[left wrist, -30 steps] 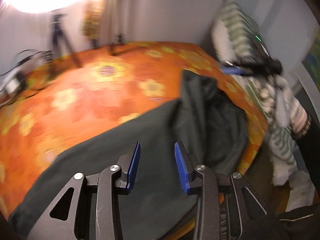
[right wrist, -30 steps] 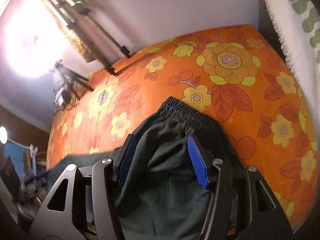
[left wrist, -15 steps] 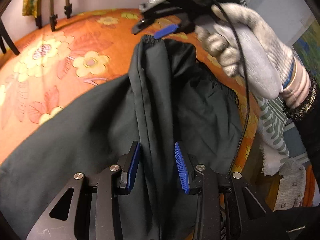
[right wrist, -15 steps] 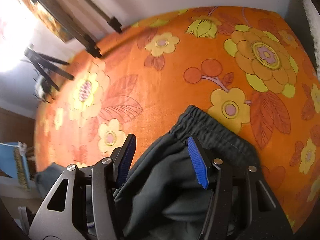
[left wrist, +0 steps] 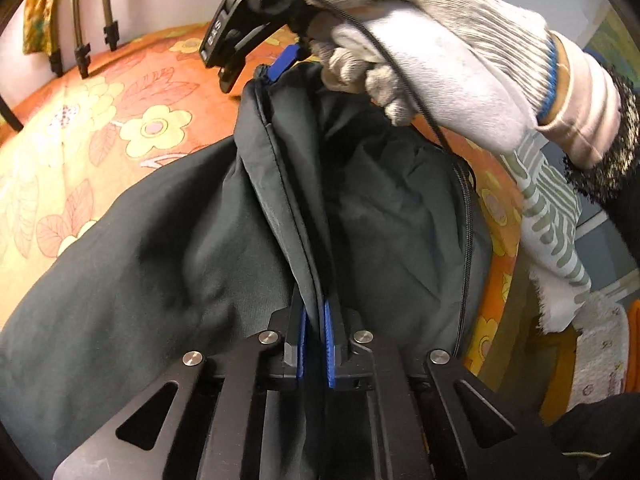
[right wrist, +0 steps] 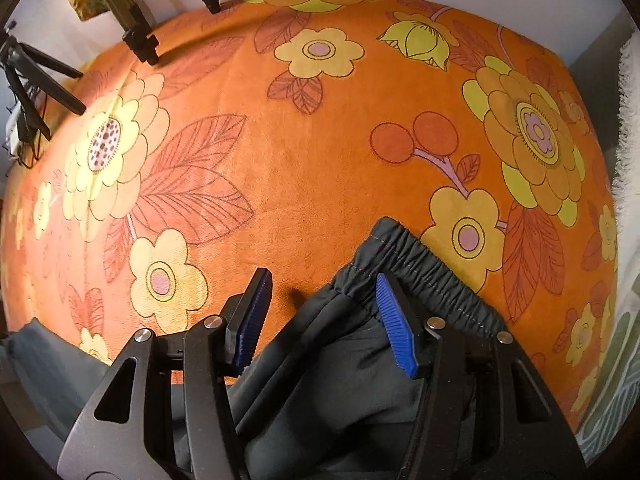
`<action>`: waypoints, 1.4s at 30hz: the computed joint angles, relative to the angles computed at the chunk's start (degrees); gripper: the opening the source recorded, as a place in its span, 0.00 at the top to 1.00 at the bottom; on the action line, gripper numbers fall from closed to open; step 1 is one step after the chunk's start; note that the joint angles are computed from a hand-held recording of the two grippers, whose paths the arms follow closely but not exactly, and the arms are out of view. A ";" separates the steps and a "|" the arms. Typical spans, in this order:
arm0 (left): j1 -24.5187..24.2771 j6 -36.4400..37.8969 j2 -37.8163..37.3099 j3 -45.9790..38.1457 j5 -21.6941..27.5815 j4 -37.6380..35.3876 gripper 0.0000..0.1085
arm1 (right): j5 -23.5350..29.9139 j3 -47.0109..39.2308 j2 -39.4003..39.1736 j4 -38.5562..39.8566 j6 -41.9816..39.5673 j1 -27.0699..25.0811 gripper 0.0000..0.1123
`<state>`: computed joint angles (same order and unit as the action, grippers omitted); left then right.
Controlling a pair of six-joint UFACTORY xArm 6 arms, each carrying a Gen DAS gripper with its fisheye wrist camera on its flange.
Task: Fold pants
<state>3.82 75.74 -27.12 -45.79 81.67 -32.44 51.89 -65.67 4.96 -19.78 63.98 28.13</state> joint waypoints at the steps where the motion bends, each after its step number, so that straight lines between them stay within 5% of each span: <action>1: 0.02 0.25 -0.35 0.18 -0.11 0.06 0.95 | 0.66 -0.11 0.02 -0.63 0.53 0.21 0.53; 3: 0.12 0.83 -1.35 0.80 -0.51 -0.03 0.96 | 2.63 0.18 -0.55 -2.67 2.60 0.78 0.76; 8: 1.07 2.69 -2.91 1.47 -0.44 -0.68 0.97 | -5.22 9.62 -9.05 -3.78 7.20 -0.09 0.90; 16: 4.65 7.25 -6.70 1.33 2.74 -1.45 0.97 | -6.92 25.10 -31.91 -16.02 24.23 4.65 0.91; 20: 5.50 7.95 -8.26 1.37 4.40 -1.33 0.97 | 1.16 29.36 -41.45 -23.16 34.40 12.79 0.91; 26: 8.22 12.16 -12.23 2.61 8.97 -0.26 0.97 | 18.48 37.87 -55.13 -29.35 53.27 32.64 0.91; 29: 8.60 14.42 -14.67 4.20 9.63 1.17 0.97 | 22.31 42.51 -58.53 -29.22 62.24 39.21 0.91; 36: 9.19 16.32 -17.67 6.49 10.19 4.08 0.97 | 19.70 53.46 -64.06 -29.22 79.38 45.60 0.91; 42: 8.80 15.02 -17.58 6.57 11.19 6.16 0.97 | 14.50 57.77 -65.20 -27.11 78.80 43.36 0.91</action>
